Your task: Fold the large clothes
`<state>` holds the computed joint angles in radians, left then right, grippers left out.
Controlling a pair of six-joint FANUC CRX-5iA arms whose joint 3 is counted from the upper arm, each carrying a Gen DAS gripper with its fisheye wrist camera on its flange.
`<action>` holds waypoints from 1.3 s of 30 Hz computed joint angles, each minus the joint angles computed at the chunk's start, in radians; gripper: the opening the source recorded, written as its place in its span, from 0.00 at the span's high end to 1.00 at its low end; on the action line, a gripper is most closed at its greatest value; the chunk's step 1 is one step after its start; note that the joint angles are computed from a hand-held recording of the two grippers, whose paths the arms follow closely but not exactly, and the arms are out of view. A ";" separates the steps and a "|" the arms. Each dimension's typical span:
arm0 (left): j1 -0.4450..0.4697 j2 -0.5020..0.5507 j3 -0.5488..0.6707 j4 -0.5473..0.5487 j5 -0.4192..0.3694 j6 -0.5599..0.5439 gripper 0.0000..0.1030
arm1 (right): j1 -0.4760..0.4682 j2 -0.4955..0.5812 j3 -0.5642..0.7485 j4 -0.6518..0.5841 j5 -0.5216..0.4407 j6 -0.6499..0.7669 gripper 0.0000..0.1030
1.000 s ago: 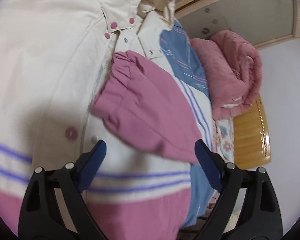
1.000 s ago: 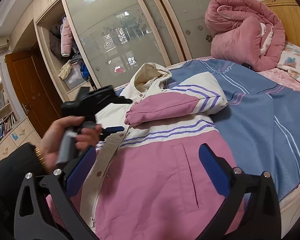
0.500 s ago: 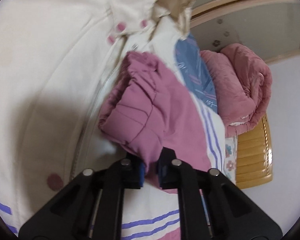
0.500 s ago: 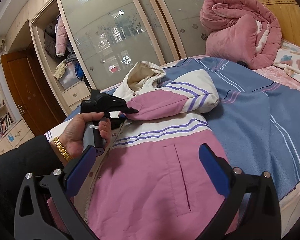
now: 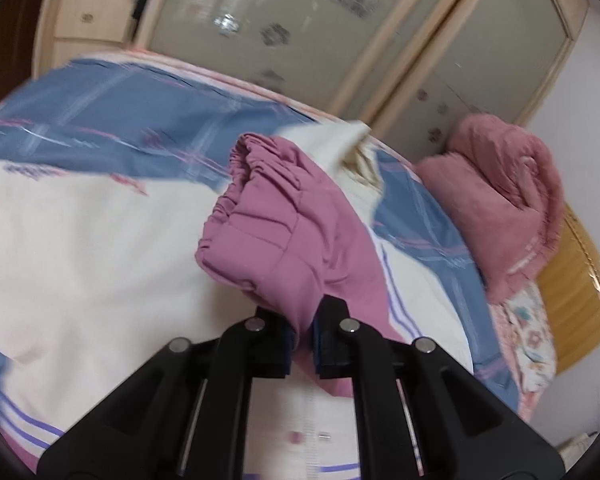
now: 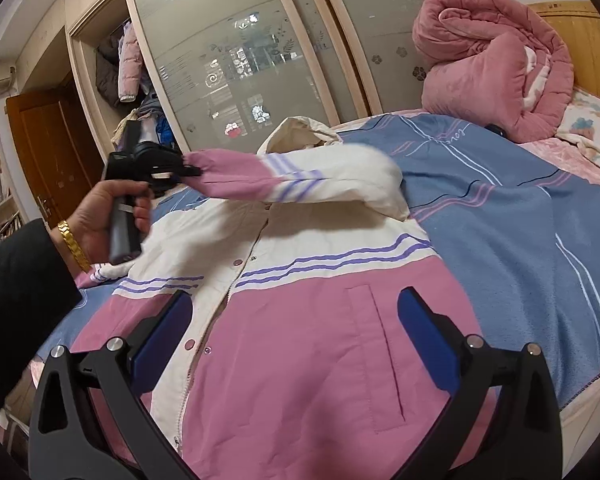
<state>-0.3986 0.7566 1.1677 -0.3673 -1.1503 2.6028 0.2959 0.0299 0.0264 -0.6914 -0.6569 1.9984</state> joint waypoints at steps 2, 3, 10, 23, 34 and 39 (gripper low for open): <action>0.015 -0.044 -0.072 0.000 0.003 -0.001 0.94 | 0.004 0.005 0.003 0.009 -0.001 -0.006 0.01; 0.021 -0.065 -0.112 0.000 0.006 0.001 0.94 | 0.009 0.004 0.000 0.018 0.004 -0.011 0.01; 0.046 -0.118 -0.303 0.042 0.028 0.077 0.67 | 0.033 0.019 0.000 0.071 0.014 -0.040 0.01; -0.025 -0.247 -0.449 -0.153 -0.051 0.265 0.03 | 0.065 0.016 -0.025 0.127 0.048 -0.071 0.01; -0.480 -0.349 -0.482 -0.618 -0.463 0.305 0.02 | 0.105 -0.064 -0.137 0.127 0.237 0.027 0.01; -0.585 -0.276 -0.426 -0.678 -0.551 0.271 0.02 | 0.125 -0.073 -0.165 0.157 0.286 0.024 0.01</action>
